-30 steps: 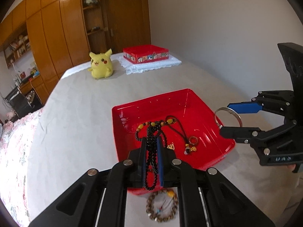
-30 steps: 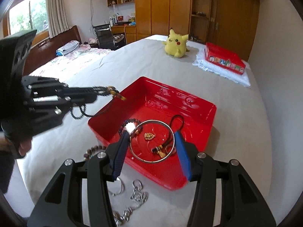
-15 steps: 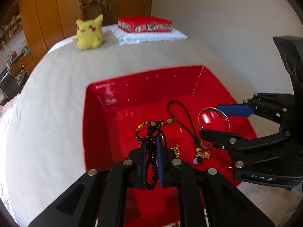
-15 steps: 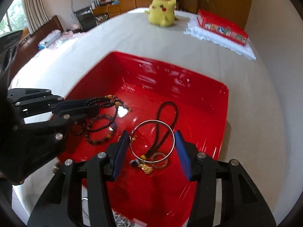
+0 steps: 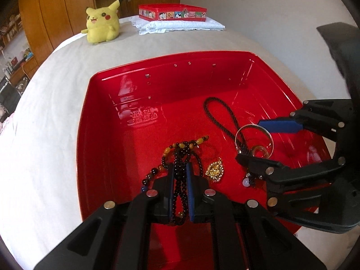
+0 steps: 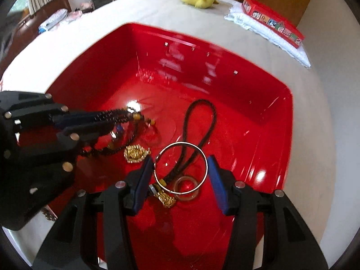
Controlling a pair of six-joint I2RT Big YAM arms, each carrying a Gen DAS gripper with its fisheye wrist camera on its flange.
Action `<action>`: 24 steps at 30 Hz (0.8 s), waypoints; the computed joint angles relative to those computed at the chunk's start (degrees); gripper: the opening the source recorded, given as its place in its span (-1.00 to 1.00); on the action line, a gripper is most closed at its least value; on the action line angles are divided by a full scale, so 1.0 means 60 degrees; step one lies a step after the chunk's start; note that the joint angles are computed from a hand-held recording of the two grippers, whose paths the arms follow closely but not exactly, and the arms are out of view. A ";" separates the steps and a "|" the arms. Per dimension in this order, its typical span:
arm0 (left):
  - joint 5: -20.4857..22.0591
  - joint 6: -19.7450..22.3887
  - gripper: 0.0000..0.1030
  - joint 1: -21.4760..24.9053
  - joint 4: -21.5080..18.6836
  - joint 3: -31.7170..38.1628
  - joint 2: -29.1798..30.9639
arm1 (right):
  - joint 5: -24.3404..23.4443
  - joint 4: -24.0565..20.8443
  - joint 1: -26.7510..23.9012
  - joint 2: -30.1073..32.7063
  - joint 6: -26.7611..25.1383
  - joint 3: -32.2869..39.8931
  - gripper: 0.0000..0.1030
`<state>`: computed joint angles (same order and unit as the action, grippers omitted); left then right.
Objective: Organize jewelry
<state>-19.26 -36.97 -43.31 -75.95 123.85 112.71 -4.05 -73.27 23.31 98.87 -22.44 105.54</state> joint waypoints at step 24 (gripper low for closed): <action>-0.2821 -0.1064 0.25 -0.2081 0.0618 -0.3753 -0.3748 | -0.3544 0.0515 -0.1638 -0.4069 -0.0681 -0.3184 0.34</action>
<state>-36.19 -43.35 -55.79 -72.24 101.34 90.22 -25.31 -70.18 13.49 74.45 -26.52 86.44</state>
